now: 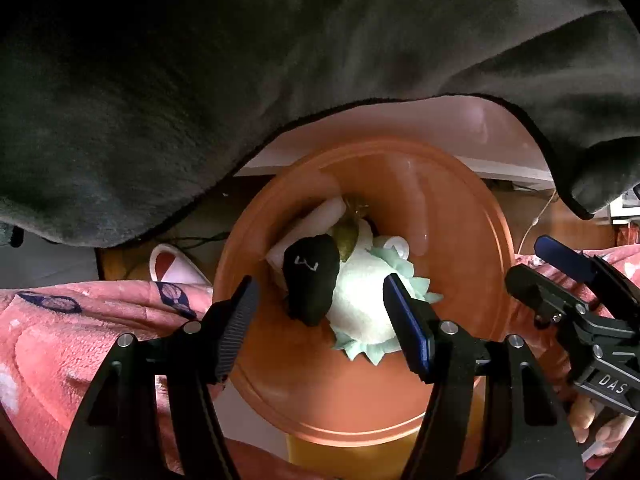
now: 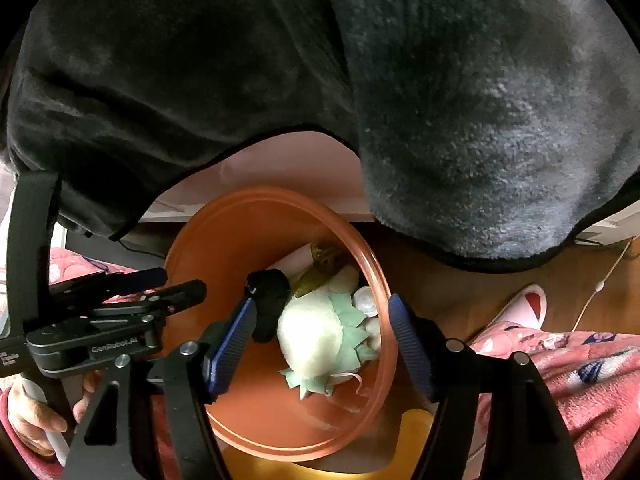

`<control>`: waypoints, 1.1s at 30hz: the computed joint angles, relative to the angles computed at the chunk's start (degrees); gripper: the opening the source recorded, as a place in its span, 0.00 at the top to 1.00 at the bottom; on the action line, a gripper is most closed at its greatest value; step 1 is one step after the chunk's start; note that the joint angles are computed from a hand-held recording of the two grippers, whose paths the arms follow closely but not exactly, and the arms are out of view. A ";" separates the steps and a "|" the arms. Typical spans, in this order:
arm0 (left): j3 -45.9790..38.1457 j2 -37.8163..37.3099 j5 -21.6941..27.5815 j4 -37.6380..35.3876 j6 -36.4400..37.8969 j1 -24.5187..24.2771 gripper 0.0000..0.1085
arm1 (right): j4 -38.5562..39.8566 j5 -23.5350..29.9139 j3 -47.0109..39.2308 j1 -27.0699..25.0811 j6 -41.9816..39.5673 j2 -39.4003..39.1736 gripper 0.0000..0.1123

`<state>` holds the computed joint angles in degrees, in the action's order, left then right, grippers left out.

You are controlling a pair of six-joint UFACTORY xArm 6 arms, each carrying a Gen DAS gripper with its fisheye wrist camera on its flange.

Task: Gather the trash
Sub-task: 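Drop the black fabric into the bin with left tool while right drops the jar, then grasp the white charger plug on the bed with the right tool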

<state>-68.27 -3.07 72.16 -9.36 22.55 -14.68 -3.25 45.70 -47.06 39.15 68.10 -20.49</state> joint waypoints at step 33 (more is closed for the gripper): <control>-1.72 -15.84 -5.38 -12.47 10.82 9.95 0.25 | -18.05 24.43 -73.46 -14.55 -12.41 38.46 0.20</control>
<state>-69.99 -18.90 66.78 -21.83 33.37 -4.74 -21.30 70.14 -120.52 24.60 55.70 17.97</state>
